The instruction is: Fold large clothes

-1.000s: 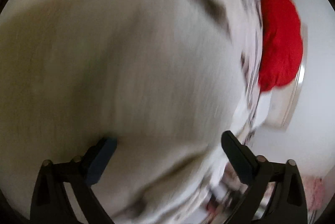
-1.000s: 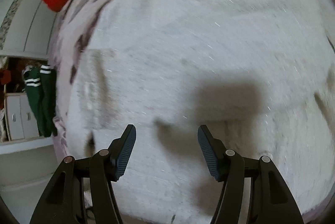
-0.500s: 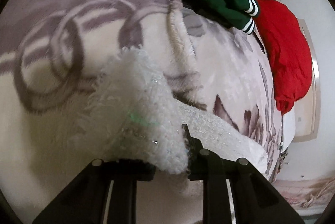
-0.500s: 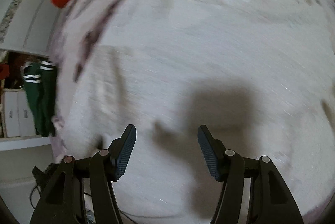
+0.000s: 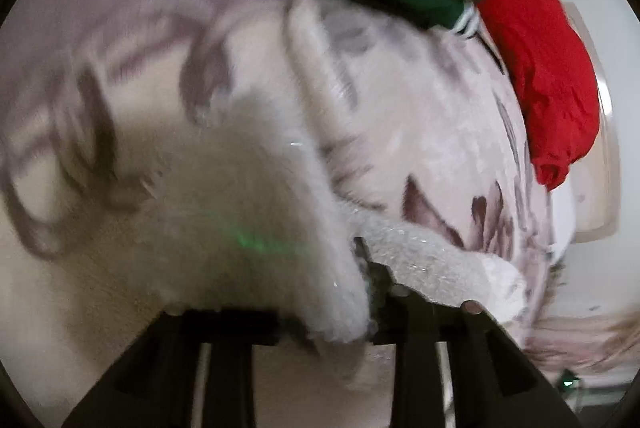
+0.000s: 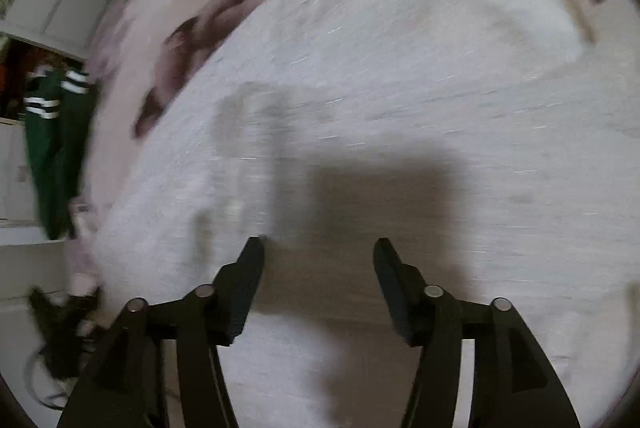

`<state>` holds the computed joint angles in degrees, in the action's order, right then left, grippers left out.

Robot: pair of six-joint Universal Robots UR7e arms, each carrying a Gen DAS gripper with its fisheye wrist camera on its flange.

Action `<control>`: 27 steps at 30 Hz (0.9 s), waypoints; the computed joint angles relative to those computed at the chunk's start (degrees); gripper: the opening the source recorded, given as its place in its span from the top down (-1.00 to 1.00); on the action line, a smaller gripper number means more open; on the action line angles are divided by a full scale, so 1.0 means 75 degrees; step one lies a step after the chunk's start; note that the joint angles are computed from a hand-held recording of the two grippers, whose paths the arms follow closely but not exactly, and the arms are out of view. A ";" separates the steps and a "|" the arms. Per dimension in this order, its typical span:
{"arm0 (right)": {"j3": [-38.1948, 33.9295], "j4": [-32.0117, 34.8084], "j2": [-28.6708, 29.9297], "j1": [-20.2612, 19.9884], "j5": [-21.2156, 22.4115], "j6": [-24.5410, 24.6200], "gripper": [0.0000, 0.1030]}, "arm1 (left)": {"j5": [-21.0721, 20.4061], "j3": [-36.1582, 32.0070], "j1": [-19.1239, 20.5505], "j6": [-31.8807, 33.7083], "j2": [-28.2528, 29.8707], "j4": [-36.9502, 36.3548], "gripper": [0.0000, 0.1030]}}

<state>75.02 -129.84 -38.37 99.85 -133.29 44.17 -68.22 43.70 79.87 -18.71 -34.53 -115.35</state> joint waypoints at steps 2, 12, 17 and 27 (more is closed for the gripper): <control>-0.0147 0.1302 -0.0022 0.0115 -0.0952 0.0696 -0.41 | 0.0756 0.0466 -0.0335 0.0648 -0.0185 -0.0559 0.75; 0.1160 0.1251 -0.0976 -0.0026 -0.1542 0.0986 -0.42 | 0.2200 0.1981 -0.1938 0.3328 -0.0579 -0.2409 0.78; 0.2195 -0.0171 -0.1743 -0.0102 -0.1093 0.0571 -0.43 | 0.2089 0.2626 -0.2698 0.3611 -0.0585 -0.2564 0.78; 0.5458 -0.1163 -0.5093 -0.0697 -0.0856 0.1465 -0.43 | 0.1038 0.3879 -0.3976 0.3219 -0.0183 -0.2463 0.80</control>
